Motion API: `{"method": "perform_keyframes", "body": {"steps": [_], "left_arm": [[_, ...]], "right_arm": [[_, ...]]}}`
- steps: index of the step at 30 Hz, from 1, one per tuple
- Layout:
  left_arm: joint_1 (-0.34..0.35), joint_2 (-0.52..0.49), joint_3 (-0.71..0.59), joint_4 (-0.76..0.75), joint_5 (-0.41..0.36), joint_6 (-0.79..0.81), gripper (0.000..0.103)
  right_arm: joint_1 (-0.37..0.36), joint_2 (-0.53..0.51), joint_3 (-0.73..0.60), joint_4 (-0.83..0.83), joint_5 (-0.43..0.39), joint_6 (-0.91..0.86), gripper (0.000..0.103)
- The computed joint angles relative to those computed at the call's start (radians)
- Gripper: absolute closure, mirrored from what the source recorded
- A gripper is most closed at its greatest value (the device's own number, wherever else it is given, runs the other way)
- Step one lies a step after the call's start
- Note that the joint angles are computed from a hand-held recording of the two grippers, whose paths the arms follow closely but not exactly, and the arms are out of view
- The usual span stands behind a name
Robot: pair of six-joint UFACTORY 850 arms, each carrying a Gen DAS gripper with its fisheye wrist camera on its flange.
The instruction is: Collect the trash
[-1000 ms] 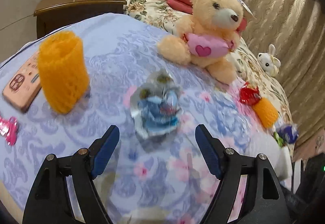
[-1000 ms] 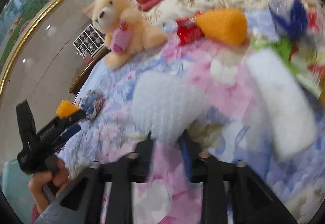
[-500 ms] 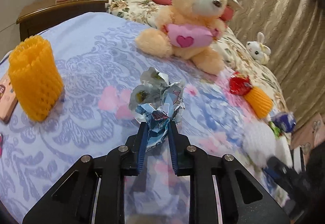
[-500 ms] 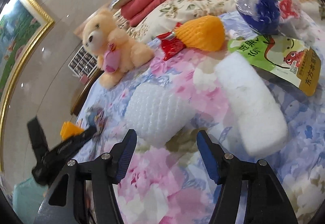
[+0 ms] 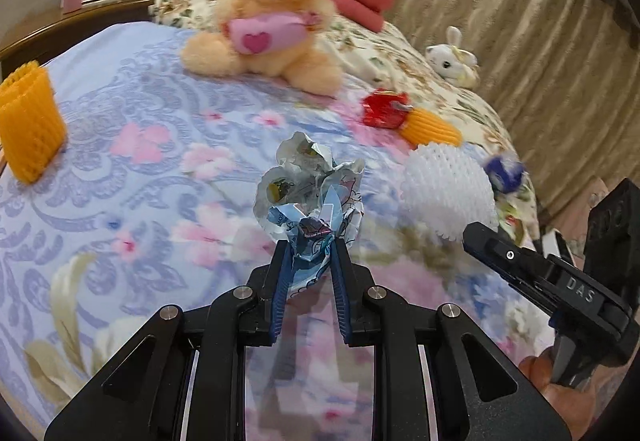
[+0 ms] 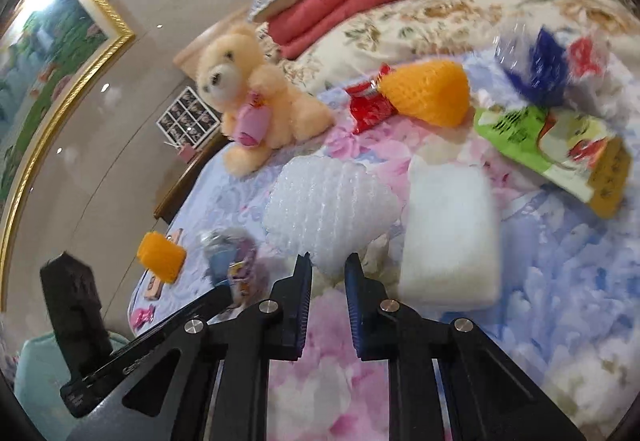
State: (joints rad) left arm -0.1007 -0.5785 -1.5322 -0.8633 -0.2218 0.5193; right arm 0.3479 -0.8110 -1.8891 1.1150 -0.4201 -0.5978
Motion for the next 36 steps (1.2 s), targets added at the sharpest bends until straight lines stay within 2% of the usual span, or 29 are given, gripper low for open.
{"method": "perform_keyframes", "body": {"steps": [4,17,28,36], "left_arm": [[-0.026,0.016,0.006,-0.101,-0.015,0.12,0.084],[-0.127,0.011,-0.043,-0.179,-0.083,0.286,0.084],[-0.212,-0.054,-0.154,-0.041,-0.151,0.199,0.084],[-0.257,-0.101,-0.23,0.006,-0.195,0.167,0.084]], "right_arm": [[-0.018,0.078,0.11,0.11,0.025,-0.119,0.086],[-0.098,0.268,0.392,0.365,0.117,-0.342,0.086],[-0.161,0.373,0.546,0.553,0.162,-0.512,0.087],[-0.206,0.447,0.635,0.729,0.196,-0.68,0.087]]}}
